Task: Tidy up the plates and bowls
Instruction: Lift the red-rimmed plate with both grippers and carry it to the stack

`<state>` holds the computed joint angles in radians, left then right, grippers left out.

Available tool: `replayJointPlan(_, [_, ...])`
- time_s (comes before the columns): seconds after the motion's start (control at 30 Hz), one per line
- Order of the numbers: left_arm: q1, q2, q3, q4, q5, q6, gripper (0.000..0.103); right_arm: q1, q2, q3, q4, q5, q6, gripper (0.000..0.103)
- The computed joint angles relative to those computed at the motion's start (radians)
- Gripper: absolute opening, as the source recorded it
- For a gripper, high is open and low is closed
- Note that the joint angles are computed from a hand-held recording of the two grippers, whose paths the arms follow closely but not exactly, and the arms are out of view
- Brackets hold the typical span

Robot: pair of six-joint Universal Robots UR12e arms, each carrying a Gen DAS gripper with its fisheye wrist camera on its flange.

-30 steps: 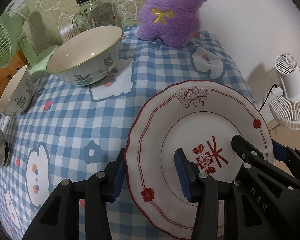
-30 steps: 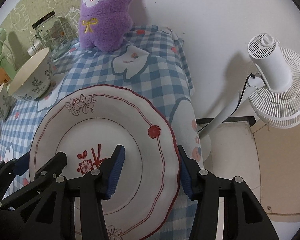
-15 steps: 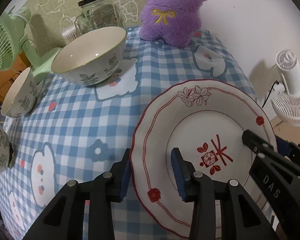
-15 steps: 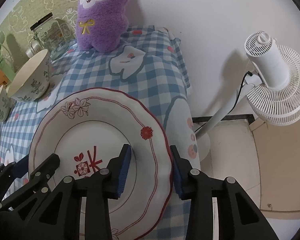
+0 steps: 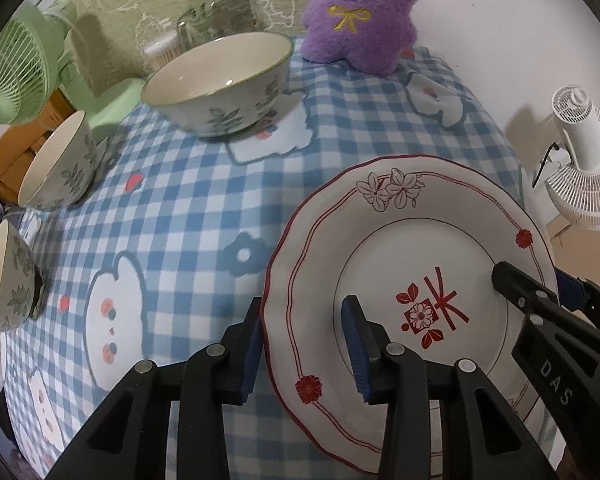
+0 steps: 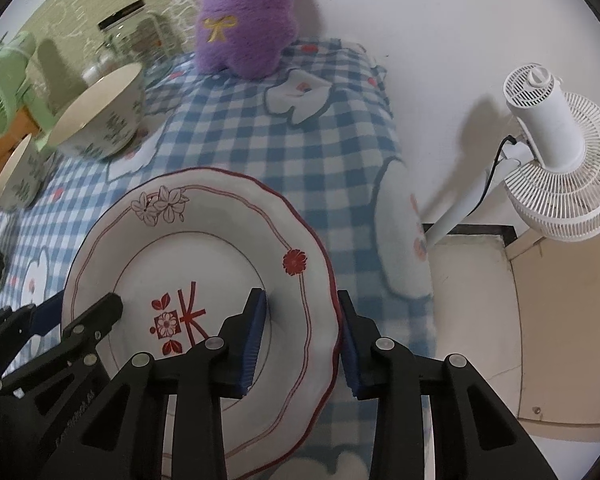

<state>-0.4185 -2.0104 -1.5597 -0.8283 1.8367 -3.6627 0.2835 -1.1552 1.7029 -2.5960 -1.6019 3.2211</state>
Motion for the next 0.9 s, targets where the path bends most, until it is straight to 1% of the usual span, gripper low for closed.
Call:
replayJointPlan(0.13, [0.000,0.001,-0.001,-0.007,0.005,0.016,0.039,0.003,-0.006,0.006,0.004,-0.006,0.000,0.037])
replayJointPlan(0.33, [-0.010,-0.003,-0.003,0.014,0.044,-0.011,0.040,0.005,-0.011,0.012,0.010,-0.011,0.018,0.037])
replayJointPlan(0.5, [-0.016,-0.001,-0.007,0.016,0.068,0.013,0.040,0.007,-0.014,0.014,0.020,-0.012,0.033,0.037])
replayJointPlan(0.7, [-0.014,0.014,-0.024,0.026,0.050,0.048,0.040,0.014,-0.020,0.016,0.012,-0.029,0.048,0.037])
replayJointPlan(0.9, [-0.008,0.029,-0.039,0.053,0.032,0.036,0.040,0.025,-0.029,0.018,-0.021,-0.057,0.064,0.037])
